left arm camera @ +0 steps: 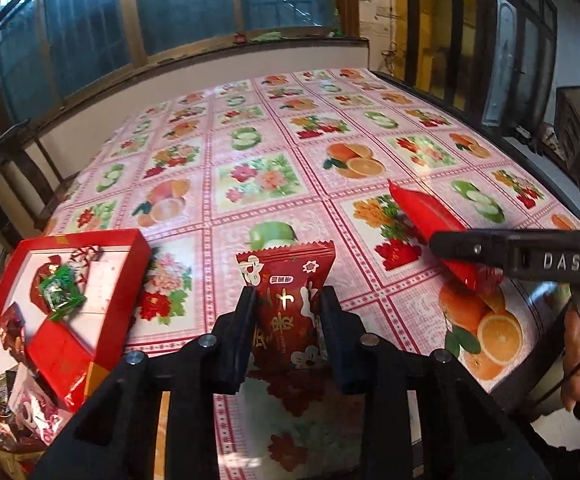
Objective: Organize snacks
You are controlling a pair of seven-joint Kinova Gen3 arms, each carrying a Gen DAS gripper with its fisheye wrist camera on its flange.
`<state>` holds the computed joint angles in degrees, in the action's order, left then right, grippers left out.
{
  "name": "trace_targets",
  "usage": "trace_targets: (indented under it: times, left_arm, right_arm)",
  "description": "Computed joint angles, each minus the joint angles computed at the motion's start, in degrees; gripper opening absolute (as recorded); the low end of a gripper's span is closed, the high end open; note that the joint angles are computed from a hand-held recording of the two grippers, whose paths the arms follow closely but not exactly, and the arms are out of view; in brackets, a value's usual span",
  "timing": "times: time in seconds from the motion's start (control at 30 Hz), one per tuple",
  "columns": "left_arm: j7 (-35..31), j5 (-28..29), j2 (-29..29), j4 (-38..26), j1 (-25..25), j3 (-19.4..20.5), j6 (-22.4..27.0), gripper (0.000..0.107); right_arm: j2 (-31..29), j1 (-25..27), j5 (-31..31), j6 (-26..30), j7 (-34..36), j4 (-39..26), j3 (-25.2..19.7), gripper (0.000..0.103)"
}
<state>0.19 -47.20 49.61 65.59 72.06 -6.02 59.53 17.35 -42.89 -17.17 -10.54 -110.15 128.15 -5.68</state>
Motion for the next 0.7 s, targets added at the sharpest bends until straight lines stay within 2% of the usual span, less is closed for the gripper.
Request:
trace_targets:
  times: [0.1, 0.13, 0.2, 0.3, 0.37, 0.43, 0.5, 0.57, 0.63, 0.67, 0.7]
  left_arm:
    - [2.8, -0.5, -1.0, 0.4, 1.3, -1.4, 4.4, 0.03]
    - [3.9, -0.9, -1.4, 0.8, 1.6, -1.7, 5.8, 0.025]
    - [5.8, -1.4, -2.5, 2.1, 1.5, -1.4, 8.2, 0.004]
    - [10.7, -3.0, -5.5, 6.8, 0.7, -0.1, 8.4, 0.004]
    - [11.9, -3.5, -5.8, 7.5, 0.5, 0.1, 9.9, 0.004]
    - [13.7, -3.7, -7.1, 9.8, -1.2, 1.5, 7.9, 0.004]
    - [16.2, -3.1, -9.1, 13.1, -1.4, 0.8, 4.2, 0.004]
    - [15.0, -4.9, -9.3, 14.2, -3.2, 3.8, 4.3, 0.011]
    - [12.6, -5.3, -8.8, 14.3, -3.7, 4.6, 4.2, 0.039]
    - [11.6, -6.4, -9.1, 15.3, -4.3, 5.3, 2.7, 0.045]
    - [9.6, -7.0, -9.3, 15.5, -5.8, 7.0, 1.9, 0.057]
  right_arm:
    - [0.7, -3.9, -1.1, 1.8, 1.9, -2.8, 2.4, 0.053]
    - [1.0, -5.4, -1.4, 2.6, 2.5, -4.0, 3.3, 0.053]
    - [1.7, -8.9, -1.9, 4.3, 3.5, -6.6, 5.8, 0.053]
    - [3.3, -14.6, -1.9, 6.6, 4.3, -10.5, 10.2, 0.053]
    - [4.5, -14.9, -0.6, 7.7, 3.7, -13.1, 9.6, 0.053]
    - [5.8, -17.3, 1.8, 8.6, 0.9, -15.4, 11.5, 0.053]
    - [6.3, -22.1, 1.4, 8.9, -0.3, -15.9, 16.7, 0.053]
    - [6.3, -26.6, -0.2, 8.8, 0.6, -15.2, 22.0, 0.053]
    - [6.1, -29.6, 0.9, 8.8, -1.5, -14.1, 26.3, 0.053]
    - [5.9, -30.3, 1.0, 8.5, -2.0, -13.2, 27.5, 0.053]
    - [5.7, -30.5, 1.0, 8.0, -2.3, -12.4, 28.0, 0.053]
